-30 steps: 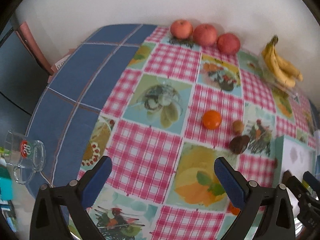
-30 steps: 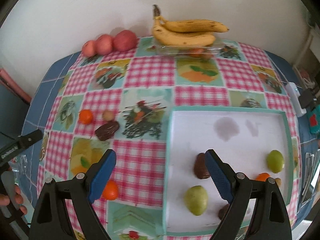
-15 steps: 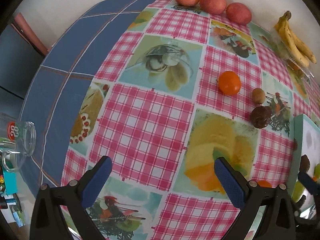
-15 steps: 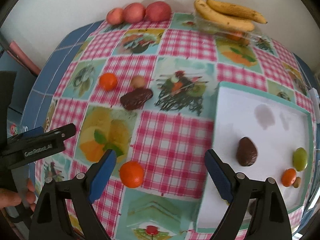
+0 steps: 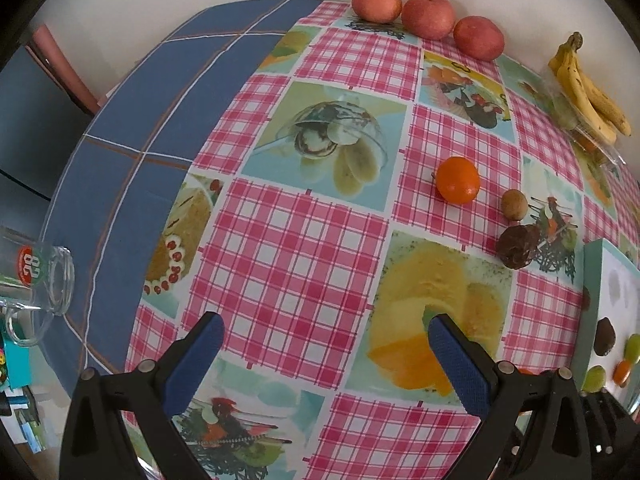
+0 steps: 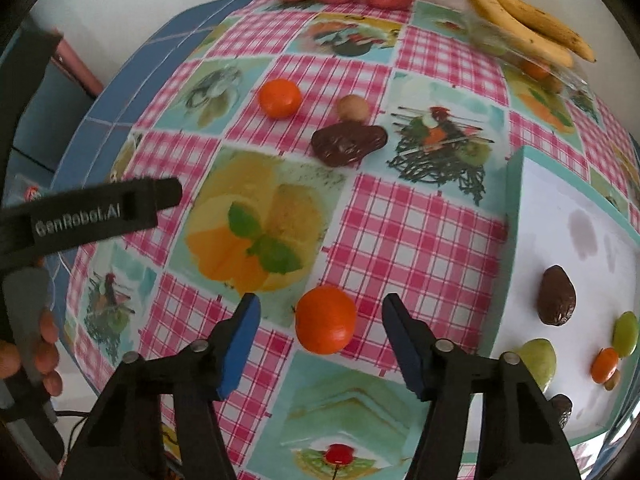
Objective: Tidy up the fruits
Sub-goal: 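Grasp an orange with the right tool while the left tool grasps another dark date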
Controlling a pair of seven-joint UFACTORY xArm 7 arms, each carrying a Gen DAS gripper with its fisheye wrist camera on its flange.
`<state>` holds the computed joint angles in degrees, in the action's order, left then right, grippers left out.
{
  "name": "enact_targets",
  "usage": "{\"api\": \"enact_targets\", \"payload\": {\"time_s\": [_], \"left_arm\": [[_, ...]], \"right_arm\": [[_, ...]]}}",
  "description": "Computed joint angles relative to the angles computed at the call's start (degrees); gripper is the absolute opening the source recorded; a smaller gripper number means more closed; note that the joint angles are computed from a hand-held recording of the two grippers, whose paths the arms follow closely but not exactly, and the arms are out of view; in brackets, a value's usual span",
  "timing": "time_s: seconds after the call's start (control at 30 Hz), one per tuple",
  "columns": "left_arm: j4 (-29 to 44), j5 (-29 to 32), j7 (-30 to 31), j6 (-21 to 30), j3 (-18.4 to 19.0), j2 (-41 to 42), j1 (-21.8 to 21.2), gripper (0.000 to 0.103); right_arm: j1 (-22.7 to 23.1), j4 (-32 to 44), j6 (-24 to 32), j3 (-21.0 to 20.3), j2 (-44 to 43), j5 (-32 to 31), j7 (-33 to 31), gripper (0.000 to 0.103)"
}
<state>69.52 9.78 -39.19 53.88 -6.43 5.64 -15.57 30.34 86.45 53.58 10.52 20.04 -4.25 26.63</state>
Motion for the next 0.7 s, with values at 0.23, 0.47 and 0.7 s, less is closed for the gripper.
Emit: {"api": "enact_targets", "payload": {"time_s": [0.23, 0.47, 0.7], "left_arm": [[0.34, 0.00, 0.18, -0.40, 0.09, 0.53, -0.05, 0.103], [0.48, 0.26, 0.17, -0.47, 0.07, 0.57, -0.24, 0.103], [0.75, 0.21, -0.44, -1.70, 0.07, 0.64, -0.30, 0.103]], "right_arm": [[0.67, 0.62, 1.45, 0.07, 1.38, -0.29, -0.25, 0.053], [0.64, 0.11, 0.49, -0.08, 1.45, -0.32, -0.41, 0.036], [-0.32, -1.52, -1.12, 0.06, -0.12, 0.97, -1.30, 0.035]]}}
